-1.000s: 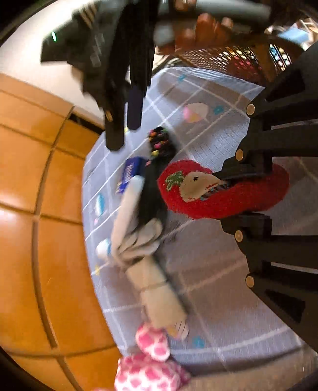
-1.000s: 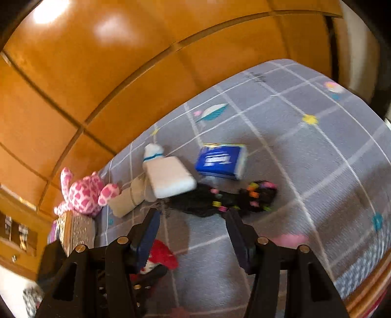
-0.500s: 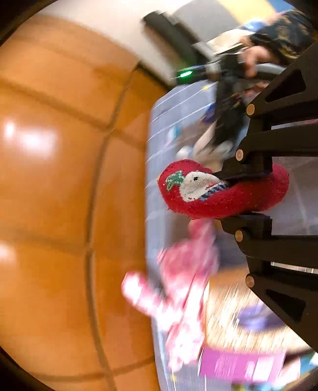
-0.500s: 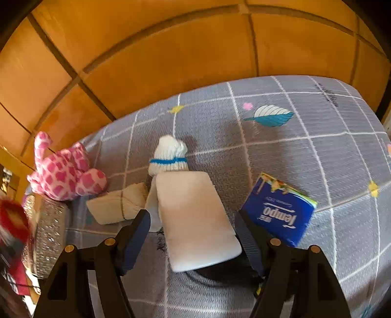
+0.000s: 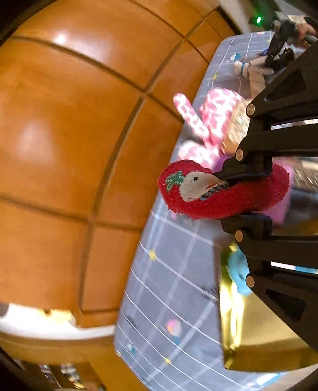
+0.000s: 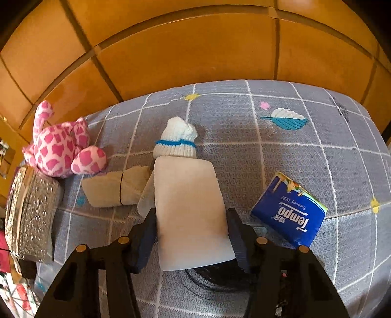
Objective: Organize soft objects
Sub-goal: 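Carry the red sock into the gold tray and release while the right gripper holds the white pad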
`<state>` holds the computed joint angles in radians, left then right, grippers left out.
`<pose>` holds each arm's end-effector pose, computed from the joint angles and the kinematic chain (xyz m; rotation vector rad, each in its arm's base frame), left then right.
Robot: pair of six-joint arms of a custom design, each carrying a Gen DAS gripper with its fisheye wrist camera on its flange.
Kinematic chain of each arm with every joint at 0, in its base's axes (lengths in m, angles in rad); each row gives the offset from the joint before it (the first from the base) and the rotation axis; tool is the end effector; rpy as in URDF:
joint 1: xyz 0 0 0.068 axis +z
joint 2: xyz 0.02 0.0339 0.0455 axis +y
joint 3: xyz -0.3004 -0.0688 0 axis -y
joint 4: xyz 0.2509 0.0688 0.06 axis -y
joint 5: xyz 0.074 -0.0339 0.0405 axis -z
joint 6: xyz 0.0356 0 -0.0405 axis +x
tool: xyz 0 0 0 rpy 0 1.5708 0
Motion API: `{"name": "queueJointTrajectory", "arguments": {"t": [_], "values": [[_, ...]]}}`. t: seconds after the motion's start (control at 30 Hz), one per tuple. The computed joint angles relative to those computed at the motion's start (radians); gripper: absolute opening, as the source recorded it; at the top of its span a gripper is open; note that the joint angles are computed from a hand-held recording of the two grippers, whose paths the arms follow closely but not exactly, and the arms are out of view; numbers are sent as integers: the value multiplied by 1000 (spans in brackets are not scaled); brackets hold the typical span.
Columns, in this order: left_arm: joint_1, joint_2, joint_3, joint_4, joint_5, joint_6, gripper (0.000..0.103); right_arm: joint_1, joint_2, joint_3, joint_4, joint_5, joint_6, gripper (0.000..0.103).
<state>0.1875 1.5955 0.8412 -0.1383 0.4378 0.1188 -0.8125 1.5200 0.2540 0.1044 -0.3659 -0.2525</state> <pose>0.3152 0.0444 0.2030 0.1050 2.3871 -0.3955 0.1330 -0.1219 0.0938 0.6237 2.5307 0.1408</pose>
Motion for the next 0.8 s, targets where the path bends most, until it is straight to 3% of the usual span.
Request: {"name": "queueJointTrajectory", "arguments": {"t": [0.23, 0.4, 0.53, 0.67, 0.8], "values": [[231, -73, -100, -123, 139, 175, 21, 17, -27, -15, 4, 13, -2, 56], [471, -131, -138, -306, 244, 419, 21, 33, -65, -32, 8, 28, -1, 55], [700, -51, -86, -435, 267, 593, 21, 55, -93, -45, 16, 50, -4, 55], [813, 39, -64, -378, 219, 634, 21, 76, -107, -57, 28, 78, -5, 55], [820, 123, -80, -216, 158, 575, 22, 123, -89, -70, 61, 135, 4, 54]]}}
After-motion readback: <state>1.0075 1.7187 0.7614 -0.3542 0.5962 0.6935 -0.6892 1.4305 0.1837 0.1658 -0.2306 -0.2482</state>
